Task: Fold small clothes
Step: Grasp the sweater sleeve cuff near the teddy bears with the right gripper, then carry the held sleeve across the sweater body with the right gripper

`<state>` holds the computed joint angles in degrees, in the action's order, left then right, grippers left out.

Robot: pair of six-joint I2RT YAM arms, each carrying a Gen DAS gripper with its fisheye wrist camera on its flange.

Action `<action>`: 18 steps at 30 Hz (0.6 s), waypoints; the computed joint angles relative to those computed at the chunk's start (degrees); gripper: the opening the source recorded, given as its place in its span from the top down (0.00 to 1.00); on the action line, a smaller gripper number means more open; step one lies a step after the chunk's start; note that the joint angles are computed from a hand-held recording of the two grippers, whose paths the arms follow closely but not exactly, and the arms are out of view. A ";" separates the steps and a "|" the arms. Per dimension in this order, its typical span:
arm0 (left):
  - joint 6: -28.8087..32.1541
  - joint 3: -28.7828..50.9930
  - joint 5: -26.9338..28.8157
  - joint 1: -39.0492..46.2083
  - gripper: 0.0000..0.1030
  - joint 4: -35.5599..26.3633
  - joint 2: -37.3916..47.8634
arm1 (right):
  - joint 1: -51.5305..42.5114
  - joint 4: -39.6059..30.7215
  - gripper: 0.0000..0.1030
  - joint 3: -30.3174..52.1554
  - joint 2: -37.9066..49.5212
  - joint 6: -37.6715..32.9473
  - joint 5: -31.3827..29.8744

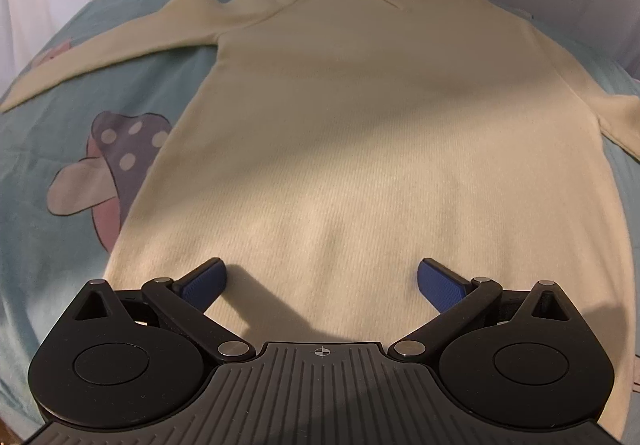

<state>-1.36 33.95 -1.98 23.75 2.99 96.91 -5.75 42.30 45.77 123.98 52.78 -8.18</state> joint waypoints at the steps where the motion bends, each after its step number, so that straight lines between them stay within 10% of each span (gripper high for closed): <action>1: -0.44 0.26 -0.11 -0.38 0.00 0.32 0.40 | -0.52 -1.27 0.55 1.77 1.80 0.58 -0.02; 11: -2.12 -0.44 -0.58 -1.37 0.00 3.16 1.63 | -2.52 7.16 0.65 6.67 11.53 5.88 -0.09; 16: 0.63 1.99 1.52 0.20 0.00 0.07 2.57 | -0.99 -0.21 0.68 9.96 10.00 1.55 3.61; 18: 2.63 2.70 2.99 1.17 0.00 -0.01 3.28 | 0.34 -7.61 0.88 12.34 8.28 -2.93 6.80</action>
